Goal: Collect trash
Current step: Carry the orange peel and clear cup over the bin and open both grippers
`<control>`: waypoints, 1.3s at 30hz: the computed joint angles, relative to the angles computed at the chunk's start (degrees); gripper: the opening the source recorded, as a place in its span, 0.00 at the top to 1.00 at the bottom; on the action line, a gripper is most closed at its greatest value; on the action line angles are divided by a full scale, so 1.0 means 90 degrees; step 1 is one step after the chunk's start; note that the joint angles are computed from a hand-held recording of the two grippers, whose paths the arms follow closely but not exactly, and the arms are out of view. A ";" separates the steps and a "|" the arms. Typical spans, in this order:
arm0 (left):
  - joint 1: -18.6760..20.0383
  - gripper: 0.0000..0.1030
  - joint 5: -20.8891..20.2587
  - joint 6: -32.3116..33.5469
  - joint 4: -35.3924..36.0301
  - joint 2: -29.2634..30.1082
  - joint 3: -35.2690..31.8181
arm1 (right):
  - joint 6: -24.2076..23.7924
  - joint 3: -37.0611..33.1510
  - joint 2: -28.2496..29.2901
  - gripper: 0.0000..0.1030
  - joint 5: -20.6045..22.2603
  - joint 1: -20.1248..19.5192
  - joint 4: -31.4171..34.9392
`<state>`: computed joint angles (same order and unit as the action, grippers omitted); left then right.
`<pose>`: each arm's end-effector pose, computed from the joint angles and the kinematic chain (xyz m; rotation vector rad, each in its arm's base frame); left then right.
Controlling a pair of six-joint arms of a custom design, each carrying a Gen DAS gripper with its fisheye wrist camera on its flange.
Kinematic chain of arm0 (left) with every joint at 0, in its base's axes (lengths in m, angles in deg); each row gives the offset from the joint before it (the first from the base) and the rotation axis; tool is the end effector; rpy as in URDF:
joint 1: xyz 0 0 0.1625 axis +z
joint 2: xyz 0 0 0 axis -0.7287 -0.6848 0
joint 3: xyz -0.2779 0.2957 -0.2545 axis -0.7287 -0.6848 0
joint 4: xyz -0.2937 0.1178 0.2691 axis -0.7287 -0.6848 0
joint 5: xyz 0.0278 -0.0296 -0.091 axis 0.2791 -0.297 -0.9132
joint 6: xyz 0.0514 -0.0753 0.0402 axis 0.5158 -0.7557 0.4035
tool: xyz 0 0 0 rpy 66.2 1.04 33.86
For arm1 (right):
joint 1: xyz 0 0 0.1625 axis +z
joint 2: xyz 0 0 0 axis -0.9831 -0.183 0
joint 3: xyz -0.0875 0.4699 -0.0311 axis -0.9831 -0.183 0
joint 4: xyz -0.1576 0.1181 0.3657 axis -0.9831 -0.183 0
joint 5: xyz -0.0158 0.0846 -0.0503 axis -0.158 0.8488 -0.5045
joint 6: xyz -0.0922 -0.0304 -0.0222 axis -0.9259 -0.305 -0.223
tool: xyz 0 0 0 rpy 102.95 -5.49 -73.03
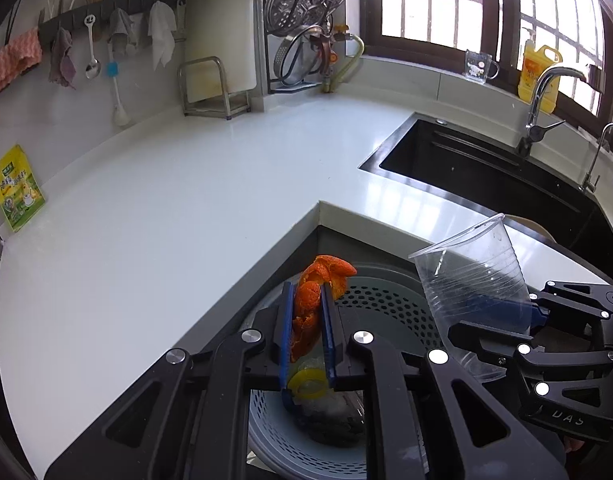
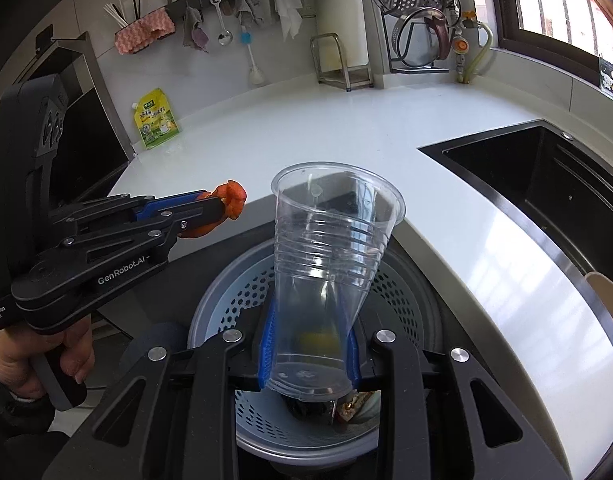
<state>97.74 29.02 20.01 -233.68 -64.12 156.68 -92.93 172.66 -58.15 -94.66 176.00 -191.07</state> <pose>-0.3453 -0.7332 0.0924 0.9605 2.3165 -0.7618 0.1777 -0.6721 0.2756 0.5750 -2.4362 0.9647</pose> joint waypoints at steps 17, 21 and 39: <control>0.0263 0.87 -0.0116 -0.0680 0.1485 0.0231 -0.0404 | -0.0121 -0.0326 0.0372 0.72 -0.0668 -0.0087 0.0658; 0.0311 0.86 -0.0233 -0.0804 0.1694 0.0240 -0.0426 | -0.0055 -0.0439 0.0389 0.72 -0.0696 -0.0071 0.0951; 0.0365 0.86 -0.0353 -0.0825 0.1688 0.0126 -0.0290 | -0.0019 -0.0558 0.0428 0.72 -0.0761 -0.0023 0.1106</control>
